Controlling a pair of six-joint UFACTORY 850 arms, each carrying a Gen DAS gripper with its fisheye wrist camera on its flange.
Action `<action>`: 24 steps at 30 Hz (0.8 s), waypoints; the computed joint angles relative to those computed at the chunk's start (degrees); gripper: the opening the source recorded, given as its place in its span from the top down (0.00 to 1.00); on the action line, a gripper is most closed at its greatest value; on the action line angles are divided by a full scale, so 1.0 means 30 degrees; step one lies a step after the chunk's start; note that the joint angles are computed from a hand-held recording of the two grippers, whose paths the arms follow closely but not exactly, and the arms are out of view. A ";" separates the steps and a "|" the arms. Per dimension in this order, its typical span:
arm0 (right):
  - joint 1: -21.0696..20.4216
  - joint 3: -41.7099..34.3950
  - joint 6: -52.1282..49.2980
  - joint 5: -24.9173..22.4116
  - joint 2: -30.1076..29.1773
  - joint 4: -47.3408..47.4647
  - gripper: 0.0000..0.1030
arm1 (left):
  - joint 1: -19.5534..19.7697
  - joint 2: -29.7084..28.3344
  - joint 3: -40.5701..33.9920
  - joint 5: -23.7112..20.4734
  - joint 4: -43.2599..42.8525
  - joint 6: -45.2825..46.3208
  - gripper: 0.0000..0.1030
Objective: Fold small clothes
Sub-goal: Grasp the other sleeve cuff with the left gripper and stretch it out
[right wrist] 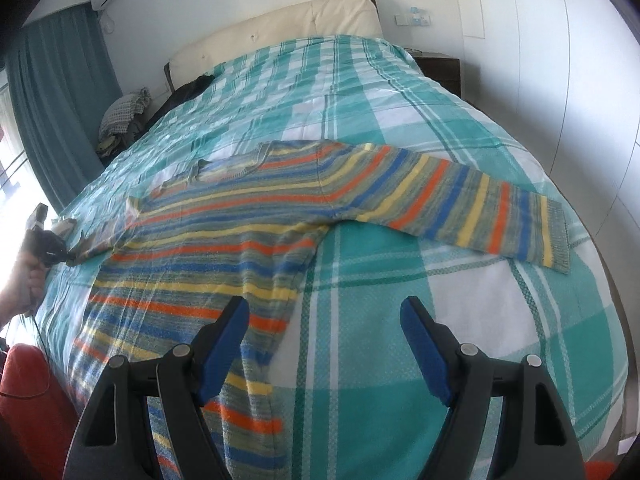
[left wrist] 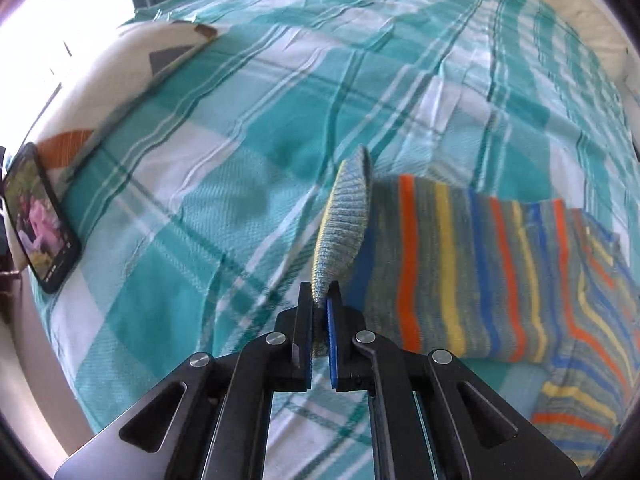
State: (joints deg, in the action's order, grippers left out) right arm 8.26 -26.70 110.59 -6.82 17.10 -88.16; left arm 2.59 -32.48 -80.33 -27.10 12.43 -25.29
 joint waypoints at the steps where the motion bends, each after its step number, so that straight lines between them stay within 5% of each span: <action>1: 0.0160 -0.0032 -0.0611 -0.0155 -0.0070 0.0530 0.25 | -0.0012 0.0041 0.0138 0.0135 0.0099 -0.0218 0.96; 7: 0.0431 -0.0209 -0.3424 -0.0455 -0.0437 0.3185 0.25 | 0.0146 0.0531 0.0761 0.0013 0.0755 -0.1701 0.97; 24: 0.0196 -0.0260 -0.4293 -0.0224 -0.0744 0.3970 0.25 | 0.0608 0.0606 0.1424 -0.0262 0.0841 -0.0592 0.97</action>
State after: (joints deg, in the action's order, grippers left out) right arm 8.85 -27.48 97.71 -7.49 14.87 -76.25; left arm 4.42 -30.66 -76.06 -27.89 14.95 -27.06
